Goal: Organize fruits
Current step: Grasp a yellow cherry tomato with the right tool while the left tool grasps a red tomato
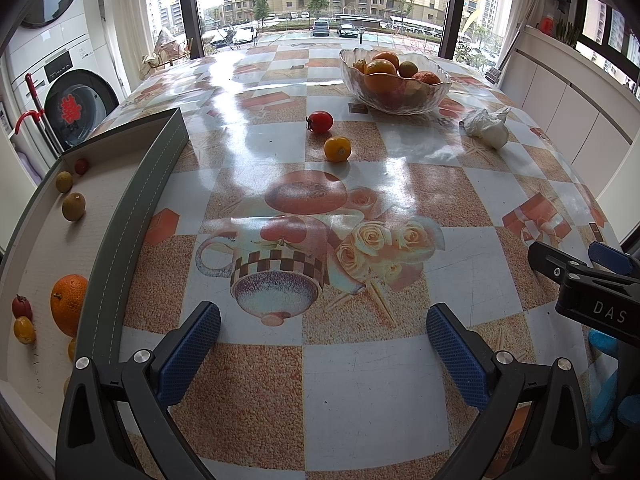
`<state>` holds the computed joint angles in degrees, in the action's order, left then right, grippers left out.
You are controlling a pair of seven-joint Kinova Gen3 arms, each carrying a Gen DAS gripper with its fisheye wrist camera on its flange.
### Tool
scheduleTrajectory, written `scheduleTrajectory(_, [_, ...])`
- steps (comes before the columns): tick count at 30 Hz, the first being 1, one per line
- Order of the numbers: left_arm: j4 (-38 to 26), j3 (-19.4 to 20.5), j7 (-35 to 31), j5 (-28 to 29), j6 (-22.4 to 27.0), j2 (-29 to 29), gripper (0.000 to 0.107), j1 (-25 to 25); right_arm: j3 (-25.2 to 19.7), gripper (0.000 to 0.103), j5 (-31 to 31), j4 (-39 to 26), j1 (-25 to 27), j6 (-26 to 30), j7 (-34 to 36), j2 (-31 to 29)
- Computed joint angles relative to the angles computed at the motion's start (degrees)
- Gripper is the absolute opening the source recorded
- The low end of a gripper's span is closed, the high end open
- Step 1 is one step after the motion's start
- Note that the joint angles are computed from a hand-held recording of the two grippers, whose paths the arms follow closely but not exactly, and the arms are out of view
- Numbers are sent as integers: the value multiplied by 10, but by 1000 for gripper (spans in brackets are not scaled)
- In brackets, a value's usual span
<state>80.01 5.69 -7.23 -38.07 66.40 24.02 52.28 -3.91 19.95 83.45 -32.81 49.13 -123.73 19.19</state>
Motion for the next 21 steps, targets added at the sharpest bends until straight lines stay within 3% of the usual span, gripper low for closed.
scheduleTrajectory(3, [6,8,-15,19,-6,-11,103,-9,-70,103,-66,-43,58,10,69,15])
scheduleTrajectory(6, [44,10,9,-4,-33,-46,103,3,-134,103,-83,-95,93,10,139,45])
scheduleTrajectory(8, [49,14,28,-31,-9,-60,103,16,-130,103,-104,-141,75,18,177,75])
scheduleTrajectory(11, [56,26,42,-53,22,-85,103,13,-63,98,-161,-210,12,35,237,121])
scheduleTrajectory(13, [57,35,36,-55,39,-99,103,0,-45,91,-164,-250,-14,50,255,148])
scheduleTrajectory(15, [53,42,29,-58,60,-106,103,-14,-39,74,-161,-285,-29,66,265,172])
scheduleTrajectory(17, [54,47,24,-60,64,-113,103,-29,-25,69,-143,-290,-51,60,258,177])
scheduleTrajectory(19, [52,49,18,-62,63,-115,103,-44,-19,51,-144,-286,-57,49,265,176])
scheduleTrajectory(20, [47,50,11,-62,62,-112,103,-52,-20,29,-147,-282,-54,44,270,174])
scheduleTrajectory(21, [42,49,6,-61,60,-109,103,-59,-26,18,-158,-281,-45,43,276,173])
